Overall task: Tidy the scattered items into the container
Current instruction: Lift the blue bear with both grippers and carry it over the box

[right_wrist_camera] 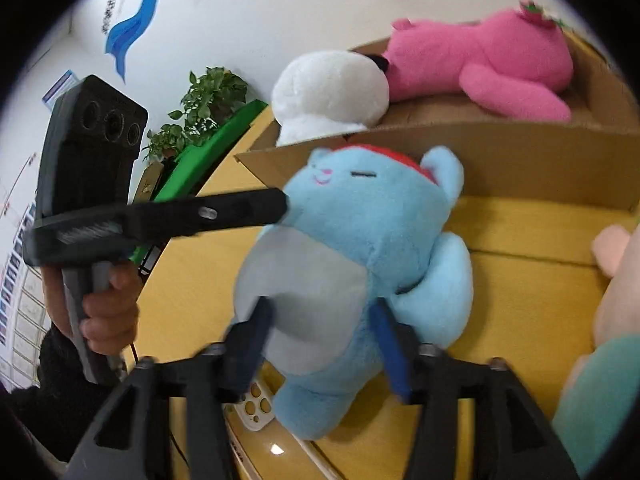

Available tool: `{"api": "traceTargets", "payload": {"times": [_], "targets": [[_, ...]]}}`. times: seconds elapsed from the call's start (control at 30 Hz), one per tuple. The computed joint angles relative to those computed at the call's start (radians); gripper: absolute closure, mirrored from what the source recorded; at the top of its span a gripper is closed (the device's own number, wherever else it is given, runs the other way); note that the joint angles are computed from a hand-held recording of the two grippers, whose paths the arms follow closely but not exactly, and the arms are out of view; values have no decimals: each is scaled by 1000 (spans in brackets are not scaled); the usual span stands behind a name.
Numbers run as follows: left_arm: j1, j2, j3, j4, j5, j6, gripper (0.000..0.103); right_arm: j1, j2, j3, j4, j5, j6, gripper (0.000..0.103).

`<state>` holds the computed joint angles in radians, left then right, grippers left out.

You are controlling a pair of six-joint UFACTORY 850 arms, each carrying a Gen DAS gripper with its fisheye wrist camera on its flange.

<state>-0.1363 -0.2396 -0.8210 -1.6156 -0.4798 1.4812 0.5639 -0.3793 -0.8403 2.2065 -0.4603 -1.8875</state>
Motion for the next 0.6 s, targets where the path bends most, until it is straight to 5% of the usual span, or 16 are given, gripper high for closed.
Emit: {"api": "traceTargets", "payload": {"times": [0.07,0.13,0.17,0.2,0.3,0.4,0.5,0.6], "targets": [[43,-12,-1,-13,-80,4,86,14,1,3,48,61,-36,15],[59,-6,0,-30,-49,8,52,5,-4,17,43,43,-14,15],[59,2,2,-60,-3,26,14,-5,-1,27,35,30,12,15],[59,11,10,-115,20,70,1,-12,0,33,34,21,30,15],[99,-28,-21,-95,-58,81,0,-39,-27,22,-14,-27,119,14],[96,-107,-90,54,-12,-51,1,-53,-75,-5,-66,-107,200,1],[118,-166,-116,81,-134,-67,1,-49,-113,-39,-99,-149,243,0],[106,-174,-109,67,-176,-4,6,-36,-138,-63,-117,-174,250,0]]}}
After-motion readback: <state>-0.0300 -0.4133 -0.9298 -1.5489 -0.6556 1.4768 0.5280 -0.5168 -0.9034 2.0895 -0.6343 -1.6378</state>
